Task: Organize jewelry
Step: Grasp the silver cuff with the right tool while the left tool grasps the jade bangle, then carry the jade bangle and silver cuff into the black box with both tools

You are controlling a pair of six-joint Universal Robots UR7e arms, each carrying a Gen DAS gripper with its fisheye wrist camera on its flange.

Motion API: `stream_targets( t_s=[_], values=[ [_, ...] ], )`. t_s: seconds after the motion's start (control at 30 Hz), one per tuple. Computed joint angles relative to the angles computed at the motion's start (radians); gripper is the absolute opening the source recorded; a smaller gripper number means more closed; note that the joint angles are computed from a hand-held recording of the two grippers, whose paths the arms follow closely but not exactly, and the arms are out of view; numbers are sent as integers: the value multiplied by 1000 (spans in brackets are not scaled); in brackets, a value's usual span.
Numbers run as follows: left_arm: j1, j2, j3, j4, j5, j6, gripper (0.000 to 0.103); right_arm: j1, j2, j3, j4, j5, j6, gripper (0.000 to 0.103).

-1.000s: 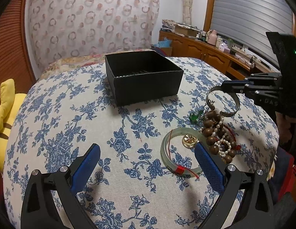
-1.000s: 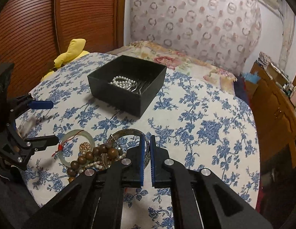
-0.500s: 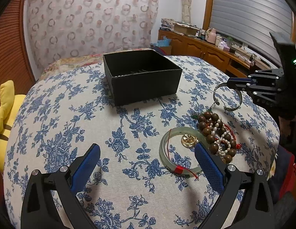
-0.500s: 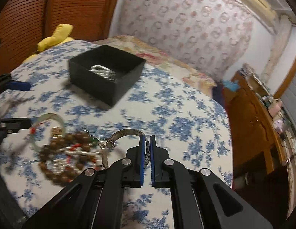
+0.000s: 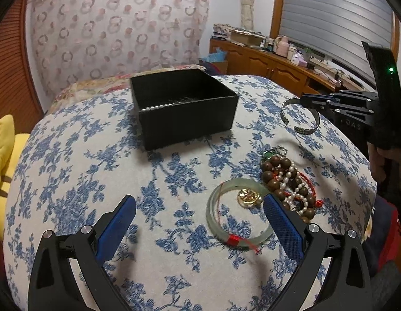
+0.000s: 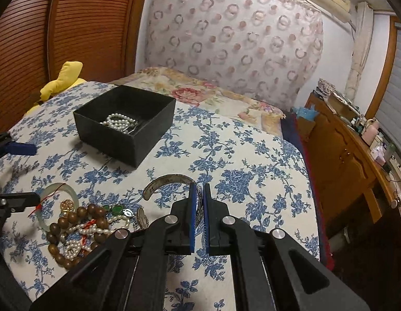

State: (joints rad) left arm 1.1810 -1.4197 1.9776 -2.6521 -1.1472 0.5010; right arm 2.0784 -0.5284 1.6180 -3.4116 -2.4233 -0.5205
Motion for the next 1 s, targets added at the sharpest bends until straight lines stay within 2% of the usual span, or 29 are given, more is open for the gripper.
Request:
stream_targets(
  t_s=[0.03, 0.07, 0.1, 0.17, 0.2, 0.27, 0.37, 0.43, 1.0],
  values=[
    [0, 5, -7, 17, -3, -2, 91, 1, -1, 3, -2, 1, -1, 6],
    [1, 11, -15, 32, -5, -3, 79, 1, -3, 8, -3, 6, 1, 6],
    [0, 19, -22, 45, 4, -10, 73, 2, -5, 12, -4, 9, 3, 6],
    [1, 28, -37, 72, 2, -21, 52, 4, -9, 21, -4, 17, 7, 6],
    [6, 35, -49, 91, -4, -26, 47, 5, -9, 23, -1, 23, 10, 6],
    [6, 46, -57, 107, 12, -35, 24, 7, -7, 23, 5, 29, 12, 6],
    [4, 52, -51, 91, 27, -9, 20, 11, -3, 23, 13, 42, 14, 6],
    [1, 53, -44, 76, 41, 9, 8, 13, -1, 24, 17, 50, 17, 6],
    [-11, 0, -55, -9, -2, 0, 7, 32, 18, -26, 24, 95, 20, 6]
  ],
)
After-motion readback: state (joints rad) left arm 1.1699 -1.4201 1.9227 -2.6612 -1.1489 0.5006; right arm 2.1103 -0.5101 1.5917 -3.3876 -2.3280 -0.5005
